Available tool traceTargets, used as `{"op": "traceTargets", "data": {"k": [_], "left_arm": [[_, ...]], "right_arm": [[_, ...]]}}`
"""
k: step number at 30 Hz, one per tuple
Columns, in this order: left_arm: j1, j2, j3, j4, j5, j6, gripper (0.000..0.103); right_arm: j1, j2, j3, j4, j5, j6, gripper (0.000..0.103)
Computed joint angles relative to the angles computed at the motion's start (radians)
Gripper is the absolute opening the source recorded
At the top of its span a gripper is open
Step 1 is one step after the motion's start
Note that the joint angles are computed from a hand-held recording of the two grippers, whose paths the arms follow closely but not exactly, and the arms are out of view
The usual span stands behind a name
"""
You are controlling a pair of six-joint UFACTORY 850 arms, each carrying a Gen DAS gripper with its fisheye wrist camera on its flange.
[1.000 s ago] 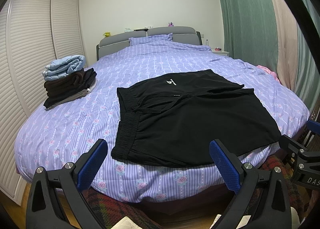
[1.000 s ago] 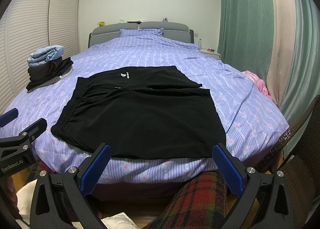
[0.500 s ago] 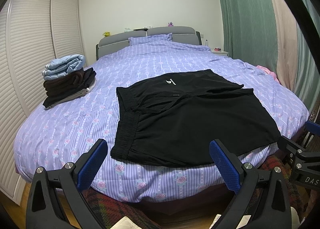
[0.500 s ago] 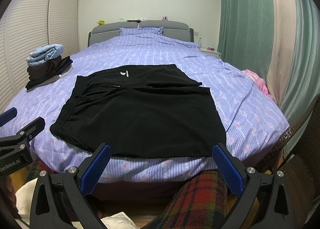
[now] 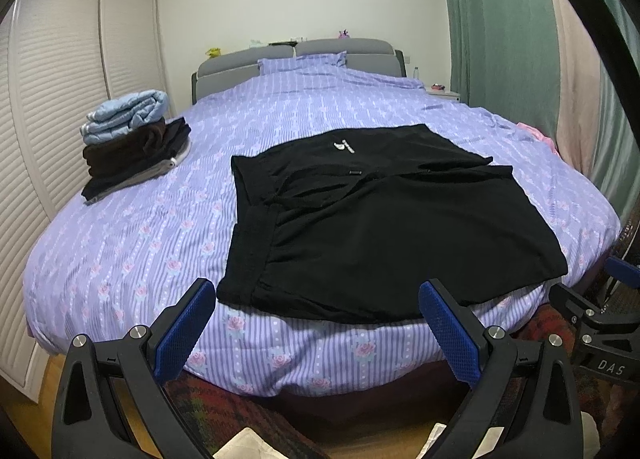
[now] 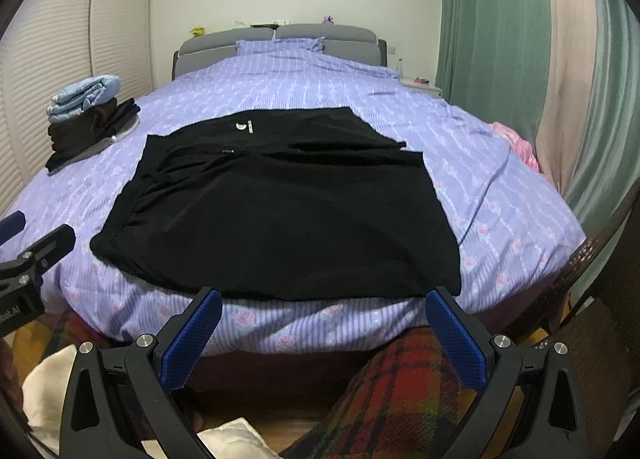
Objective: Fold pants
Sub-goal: 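Grasp the waistband of the black pants with the left gripper while the right gripper grasps the waistband too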
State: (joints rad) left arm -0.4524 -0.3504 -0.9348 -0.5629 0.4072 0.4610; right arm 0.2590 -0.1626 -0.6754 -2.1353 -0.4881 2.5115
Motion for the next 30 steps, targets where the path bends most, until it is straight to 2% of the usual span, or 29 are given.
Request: {"op": "traceTargets", "data": {"k": [7,13,18,22,27,30], "left_arm": [[0.028,-0.031,-0.015,0.019,-0.028,-0.056,0.103],[0.055,-0.096,-0.075,-0.041,-0.085,-0.023,0.103],[0.071,-0.168,-0.153,-0.134,-0.151,0.068,0.103],[0.088,-0.217,-0.2,-0.026,-0.18,-0.045,0.103],[0.099,-0.265,-0.243,-0.03,-0.183,-0.062,0.103],[0.109,-0.294,-0.273,0.017,-0.226,-0.123,0.101]], "right_arm": [[-0.022,-0.061,-0.022,-0.121,0.015,0.138,0.103],[-0.04,-0.125,-0.068,-0.225,0.04,0.238,0.103],[-0.062,-0.196,-0.124,-0.296,0.071,0.306,0.103],[-0.096,-0.255,-0.172,-0.33,0.119,0.374,0.103],[-0.134,-0.298,-0.202,-0.36,0.147,0.476,0.103],[-0.146,-0.319,-0.22,-0.349,0.166,0.487,0.102]]}}
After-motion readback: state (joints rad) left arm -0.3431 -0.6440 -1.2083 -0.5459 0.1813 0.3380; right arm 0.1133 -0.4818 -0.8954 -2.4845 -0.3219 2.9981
